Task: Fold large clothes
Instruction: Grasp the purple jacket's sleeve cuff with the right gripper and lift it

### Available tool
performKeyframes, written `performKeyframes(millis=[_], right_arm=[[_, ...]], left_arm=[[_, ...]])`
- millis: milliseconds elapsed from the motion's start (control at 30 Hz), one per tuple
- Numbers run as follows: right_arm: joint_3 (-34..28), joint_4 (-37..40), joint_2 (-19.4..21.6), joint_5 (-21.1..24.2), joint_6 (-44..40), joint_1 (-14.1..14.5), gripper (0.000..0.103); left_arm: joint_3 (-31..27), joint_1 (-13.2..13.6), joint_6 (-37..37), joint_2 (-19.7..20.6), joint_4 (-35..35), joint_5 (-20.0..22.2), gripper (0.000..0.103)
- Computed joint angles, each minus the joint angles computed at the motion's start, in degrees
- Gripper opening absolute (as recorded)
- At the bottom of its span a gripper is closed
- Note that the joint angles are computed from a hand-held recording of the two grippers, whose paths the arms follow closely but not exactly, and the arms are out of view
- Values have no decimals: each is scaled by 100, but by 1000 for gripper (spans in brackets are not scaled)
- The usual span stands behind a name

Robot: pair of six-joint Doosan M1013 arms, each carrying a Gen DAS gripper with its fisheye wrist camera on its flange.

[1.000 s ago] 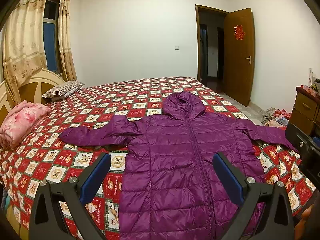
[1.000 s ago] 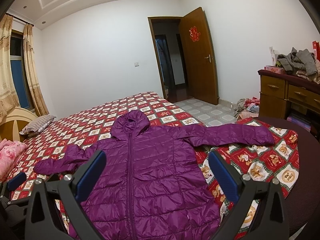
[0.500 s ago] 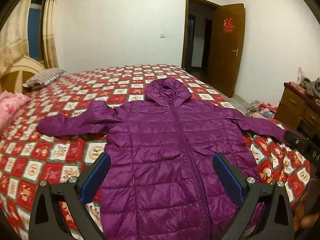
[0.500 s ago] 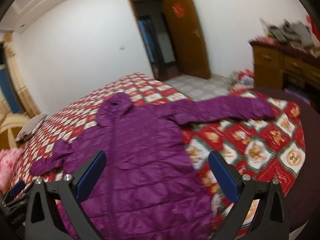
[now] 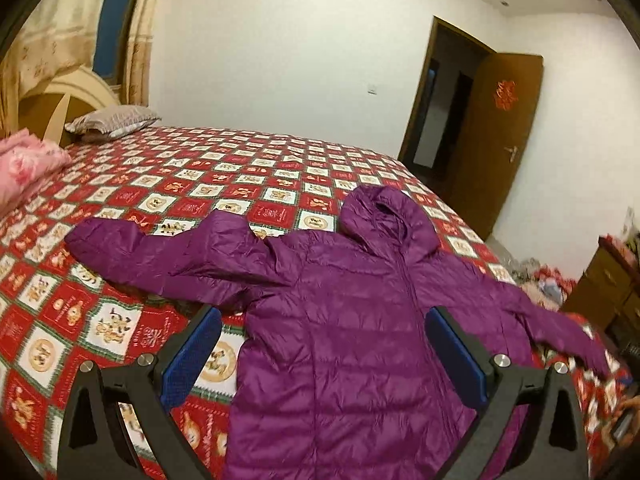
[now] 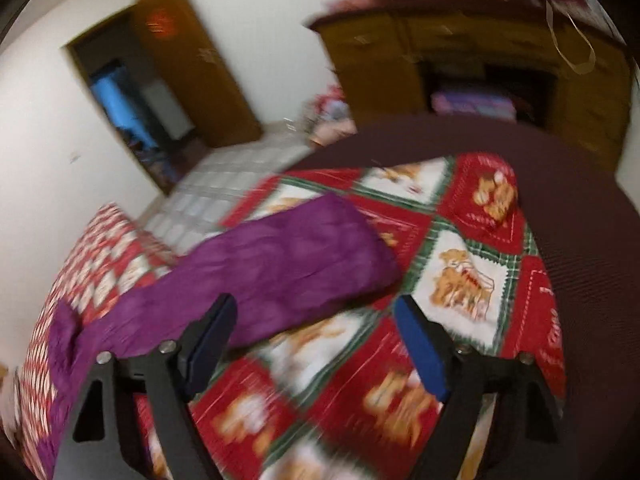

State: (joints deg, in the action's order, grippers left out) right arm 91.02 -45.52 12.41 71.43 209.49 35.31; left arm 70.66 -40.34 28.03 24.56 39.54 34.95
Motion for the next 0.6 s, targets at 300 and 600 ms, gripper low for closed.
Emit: performKeyframes(millis=[300, 600], right_arm=[[-111, 589, 198, 250, -621, -396, 54], [-481, 75, 291, 576, -1539, -313, 13]], left_arm=[[-131, -61, 300, 223, 95, -93, 102], [-251, -39, 1084, 289, -509, 81, 102]])
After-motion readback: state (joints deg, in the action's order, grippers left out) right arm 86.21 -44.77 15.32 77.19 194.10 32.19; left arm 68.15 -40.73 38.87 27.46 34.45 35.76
